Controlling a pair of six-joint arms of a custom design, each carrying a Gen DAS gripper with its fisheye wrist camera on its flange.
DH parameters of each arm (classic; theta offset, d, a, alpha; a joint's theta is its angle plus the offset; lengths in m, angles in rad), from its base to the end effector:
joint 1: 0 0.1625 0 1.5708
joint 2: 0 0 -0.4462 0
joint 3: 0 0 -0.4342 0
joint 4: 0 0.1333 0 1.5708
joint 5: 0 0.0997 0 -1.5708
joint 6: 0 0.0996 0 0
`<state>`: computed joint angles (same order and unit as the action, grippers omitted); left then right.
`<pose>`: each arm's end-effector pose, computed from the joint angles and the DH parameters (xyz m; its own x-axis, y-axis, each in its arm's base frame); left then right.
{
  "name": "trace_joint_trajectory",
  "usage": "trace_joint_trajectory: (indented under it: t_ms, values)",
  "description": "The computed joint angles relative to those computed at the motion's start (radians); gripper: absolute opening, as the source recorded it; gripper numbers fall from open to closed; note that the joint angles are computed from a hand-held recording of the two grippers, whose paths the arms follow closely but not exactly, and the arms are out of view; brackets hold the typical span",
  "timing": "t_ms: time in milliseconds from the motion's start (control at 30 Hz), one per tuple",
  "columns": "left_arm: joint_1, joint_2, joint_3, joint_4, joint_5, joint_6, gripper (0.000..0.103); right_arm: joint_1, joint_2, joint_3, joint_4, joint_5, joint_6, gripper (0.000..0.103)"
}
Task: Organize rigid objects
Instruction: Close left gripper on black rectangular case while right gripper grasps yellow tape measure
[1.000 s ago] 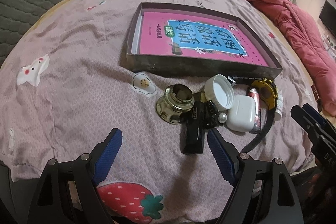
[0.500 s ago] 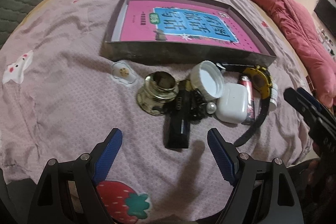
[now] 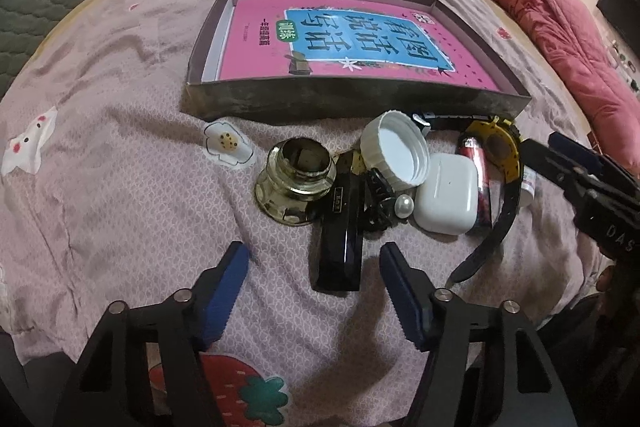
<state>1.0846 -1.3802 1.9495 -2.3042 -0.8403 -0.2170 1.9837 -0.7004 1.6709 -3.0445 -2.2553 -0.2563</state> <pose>-0.0854 -0.5891 0.3097 -0.7921 0.0580 -0.6077 0.2974 0.9060 -0.3013 0.3497 -0.6230 0.0723 -0.7157 -0.2340 0.6581 -0.5510 0.7682 -0.3261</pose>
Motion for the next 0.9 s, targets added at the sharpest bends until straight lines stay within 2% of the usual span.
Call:
trace_joint_trajectory:
  t_ms: [200,300,400,600,667,900]
  values:
    - [0.001,0.017,-0.017,0.010,-0.016,0.009,0.053,-0.005,0.008,-0.026,0.055,-0.003,-0.008,0.066]
    - [0.001,0.025,-0.025,0.012,-0.023,0.010,0.046,-0.009,0.015,-0.042,0.072,-0.012,-0.027,0.063]
    - [0.004,0.035,-0.034,0.023,-0.023,0.003,0.040,-0.016,0.019,-0.059,0.127,-0.002,-0.036,0.056]
    - [0.004,0.053,-0.046,0.033,0.000,-0.002,0.035,-0.009,0.052,-0.093,0.171,-0.026,-0.101,0.041]
    - [0.005,0.055,-0.047,0.036,0.002,-0.007,0.034,-0.009,0.060,-0.104,0.189,-0.029,-0.118,0.030]
    - [0.010,0.068,-0.061,0.054,0.007,-0.027,0.034,-0.022,0.068,-0.125,0.231,-0.009,-0.113,0.026]
